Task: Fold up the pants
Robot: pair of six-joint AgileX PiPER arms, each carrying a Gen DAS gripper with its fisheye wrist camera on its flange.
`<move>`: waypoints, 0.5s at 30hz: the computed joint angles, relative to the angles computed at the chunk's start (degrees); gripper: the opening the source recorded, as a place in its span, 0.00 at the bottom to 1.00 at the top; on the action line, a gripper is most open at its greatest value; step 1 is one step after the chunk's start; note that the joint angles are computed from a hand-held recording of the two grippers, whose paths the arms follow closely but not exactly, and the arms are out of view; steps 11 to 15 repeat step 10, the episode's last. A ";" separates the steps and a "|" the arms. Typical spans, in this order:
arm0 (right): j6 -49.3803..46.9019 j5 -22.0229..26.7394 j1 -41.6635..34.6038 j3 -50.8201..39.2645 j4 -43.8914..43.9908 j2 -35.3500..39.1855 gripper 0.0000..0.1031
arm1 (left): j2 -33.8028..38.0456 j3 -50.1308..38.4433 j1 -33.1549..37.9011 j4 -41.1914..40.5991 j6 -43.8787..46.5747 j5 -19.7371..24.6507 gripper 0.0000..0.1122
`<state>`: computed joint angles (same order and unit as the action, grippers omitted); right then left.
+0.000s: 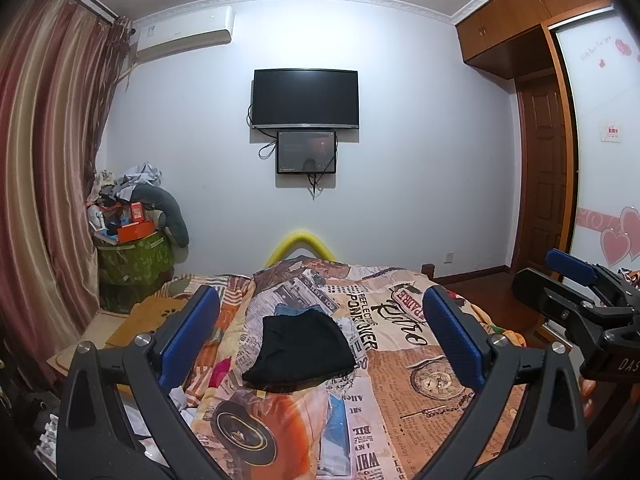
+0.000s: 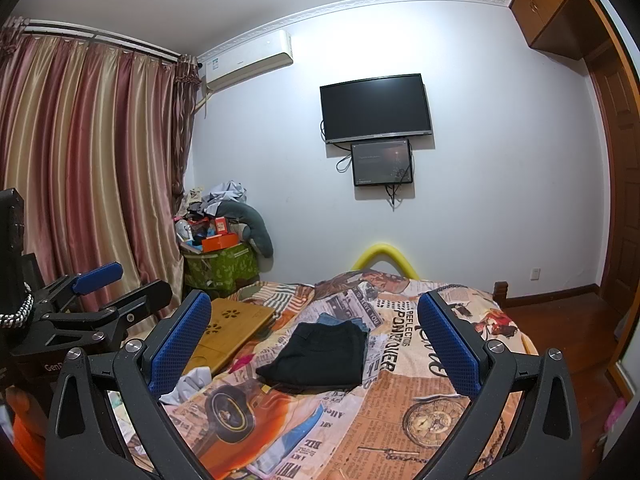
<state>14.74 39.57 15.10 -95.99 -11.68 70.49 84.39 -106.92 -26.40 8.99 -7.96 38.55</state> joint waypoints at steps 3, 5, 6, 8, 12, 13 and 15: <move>0.40 0.29 0.29 -0.04 -0.46 -0.06 1.00 | 0.30 -0.36 0.71 -2.34 1.70 0.49 0.91; 0.60 0.44 0.40 -0.07 -0.59 0.01 1.00 | 0.26 -0.01 1.18 -3.39 2.36 0.26 0.91; 0.66 0.60 0.45 -0.20 -0.63 0.07 1.00 | 0.30 -0.03 1.46 -4.16 2.84 0.31 0.91; 0.77 0.78 0.56 -0.41 -0.67 0.24 1.00 | 0.22 0.11 1.84 -4.92 3.18 0.22 0.91; 0.87 0.81 0.64 -0.45 -0.86 0.30 1.00 | 0.17 0.32 1.97 -4.68 2.83 0.05 0.91; 0.87 0.81 0.64 -0.45 -0.86 0.30 1.00 | 0.17 0.32 1.97 -4.68 2.83 0.05 0.91; 0.87 0.81 0.64 -0.45 -0.86 0.30 1.00 | 0.17 0.32 1.97 -4.68 2.83 0.05 0.91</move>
